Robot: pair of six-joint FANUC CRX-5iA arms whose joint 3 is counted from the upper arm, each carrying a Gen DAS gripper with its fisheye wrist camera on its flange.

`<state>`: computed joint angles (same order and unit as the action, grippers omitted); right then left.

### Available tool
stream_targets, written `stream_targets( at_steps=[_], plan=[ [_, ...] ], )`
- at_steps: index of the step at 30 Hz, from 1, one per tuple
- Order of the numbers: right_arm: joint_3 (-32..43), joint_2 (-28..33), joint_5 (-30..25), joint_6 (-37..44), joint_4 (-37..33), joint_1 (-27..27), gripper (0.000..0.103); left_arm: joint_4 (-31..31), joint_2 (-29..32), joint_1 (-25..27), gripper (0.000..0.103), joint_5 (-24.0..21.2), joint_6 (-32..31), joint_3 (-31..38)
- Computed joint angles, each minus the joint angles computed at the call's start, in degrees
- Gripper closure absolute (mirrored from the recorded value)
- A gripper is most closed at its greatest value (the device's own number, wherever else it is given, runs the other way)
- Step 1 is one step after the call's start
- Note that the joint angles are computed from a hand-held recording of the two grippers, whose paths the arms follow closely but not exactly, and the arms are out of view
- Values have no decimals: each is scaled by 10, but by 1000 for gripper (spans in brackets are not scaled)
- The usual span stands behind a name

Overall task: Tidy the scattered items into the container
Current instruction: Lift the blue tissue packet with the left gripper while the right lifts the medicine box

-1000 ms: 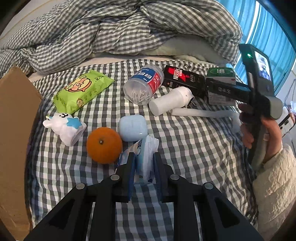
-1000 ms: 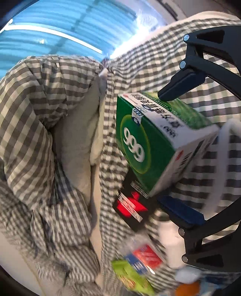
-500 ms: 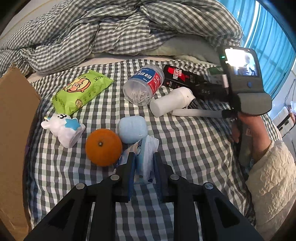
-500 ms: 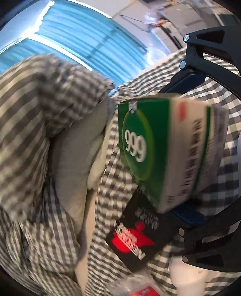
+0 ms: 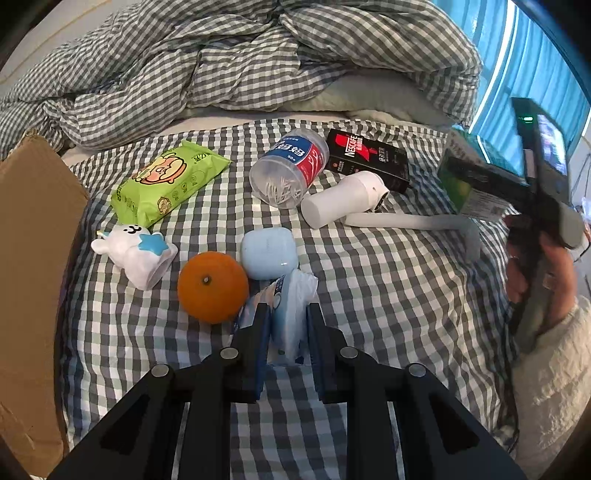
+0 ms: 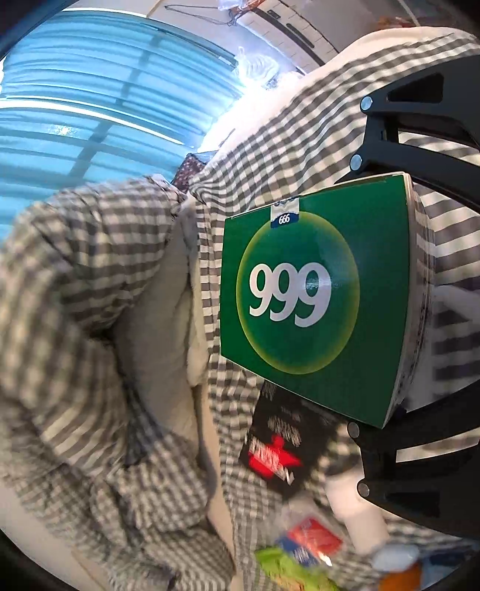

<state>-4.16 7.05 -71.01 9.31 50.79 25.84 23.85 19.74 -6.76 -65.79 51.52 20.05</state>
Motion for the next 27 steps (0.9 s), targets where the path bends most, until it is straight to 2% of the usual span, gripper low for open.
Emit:
stream_targets(
  at_steps=[4, 5, 7, 8, 9, 12, 15, 18, 23, 27],
  plan=[
    [-33, -43, 8, -22, 4, 35, 25, 22, -15, 7, 83, 15, -38, -33],
    [-39, -51, 11, -24, 1, 42, 25, 28, -18, 7, 80, 21, -44, -41],
    [-47, -63, 20, -26, -8, 54, 25, 41, -19, 8, 70, 26, -54, -53],
    [-53, -70, 26, -30, -12, 59, 25, 36, -16, 7, 56, 26, -47, -52],
    [-56, -74, 30, -33, -15, 62, 25, 27, -12, 6, 53, 24, -36, -49],
    [-62, -81, 35, -38, -25, 68, 25, -4, -5, 0, 58, 15, -20, -41],
    [-65, -89, 37, -42, -26, 77, 25, -24, -19, -4, 73, 29, -18, -46],
    [-68, -100, 37, -48, -23, 91, 25, -33, -27, -2, 83, 32, -14, -41],
    [-62, -116, 40, -50, -27, 129, 25, -10, -57, 13, 83, 47, -24, -52],
    [-30, -96, 15, -33, -35, 165, 25, 6, -79, 28, 83, 45, -32, -54]
  ],
)
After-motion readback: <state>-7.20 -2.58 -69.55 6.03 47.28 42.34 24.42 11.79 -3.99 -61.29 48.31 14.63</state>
